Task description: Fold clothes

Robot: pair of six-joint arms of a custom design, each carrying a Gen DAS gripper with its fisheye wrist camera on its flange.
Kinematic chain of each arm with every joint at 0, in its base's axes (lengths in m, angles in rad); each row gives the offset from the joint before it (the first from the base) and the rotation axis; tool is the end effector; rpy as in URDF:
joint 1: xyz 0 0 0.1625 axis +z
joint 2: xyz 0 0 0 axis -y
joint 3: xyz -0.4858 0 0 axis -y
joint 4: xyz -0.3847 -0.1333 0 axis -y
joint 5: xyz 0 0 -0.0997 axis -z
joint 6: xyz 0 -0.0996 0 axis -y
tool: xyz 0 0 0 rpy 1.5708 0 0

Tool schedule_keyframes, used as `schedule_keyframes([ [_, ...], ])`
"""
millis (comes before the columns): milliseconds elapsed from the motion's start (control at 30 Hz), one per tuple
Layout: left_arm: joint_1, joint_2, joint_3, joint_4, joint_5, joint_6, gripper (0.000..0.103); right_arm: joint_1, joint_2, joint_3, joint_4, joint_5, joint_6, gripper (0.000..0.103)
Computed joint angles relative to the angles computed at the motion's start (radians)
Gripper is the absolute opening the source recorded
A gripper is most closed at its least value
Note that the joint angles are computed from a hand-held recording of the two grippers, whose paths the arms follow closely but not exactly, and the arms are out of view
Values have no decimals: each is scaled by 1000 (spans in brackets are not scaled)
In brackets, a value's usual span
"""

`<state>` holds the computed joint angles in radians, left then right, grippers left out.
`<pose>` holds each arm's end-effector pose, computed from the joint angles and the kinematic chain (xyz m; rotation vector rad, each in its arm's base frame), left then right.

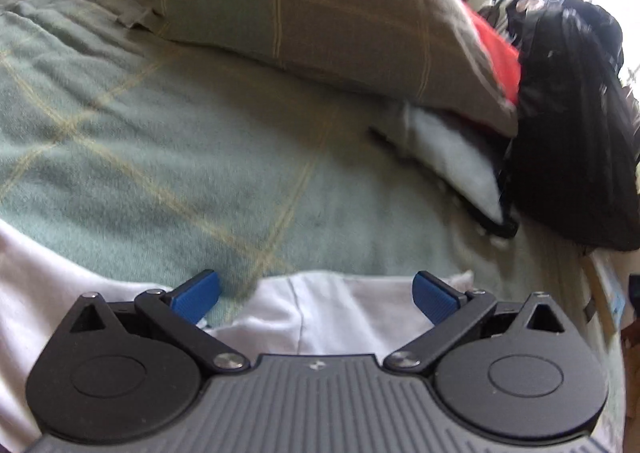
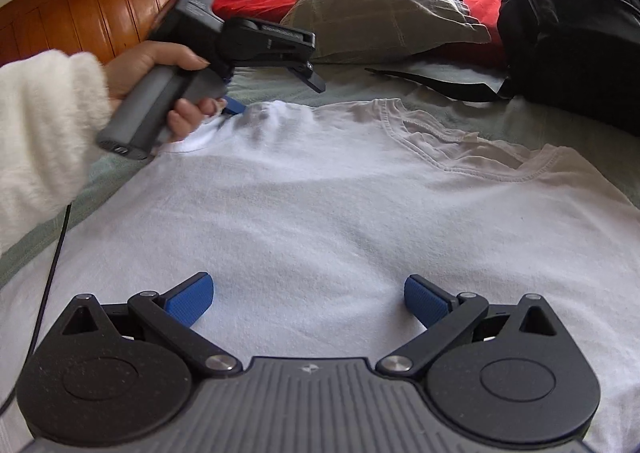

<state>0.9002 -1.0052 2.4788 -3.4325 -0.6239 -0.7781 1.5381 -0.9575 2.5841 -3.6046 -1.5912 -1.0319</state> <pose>-0.0883 -0.4558 0.1736 -0.3723 2.3970 -1.1746 0.1185 -0.3932 0.1237 1.3726 -2.5275 0.4968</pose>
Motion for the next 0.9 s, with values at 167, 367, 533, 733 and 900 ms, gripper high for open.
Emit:
schedule_keyframes([
  [167,-96,-87,85,-29,40,23,102,-5,-6,-2,12,9,10,103],
  [367,-96,-223,158,260,9,-236,102,1,0,2,-3,0,9,103],
  [533,-141,-294,207,393,8,-329,102,-2,-5,-2,11,6,14,103],
  [733,-154,-318,188,329,78,-240,102,2,5,2,-10,-1,7,103],
  [900,-61,-211,152,57,56,-38,101,4,16,8,-36,-8,-6,103],
])
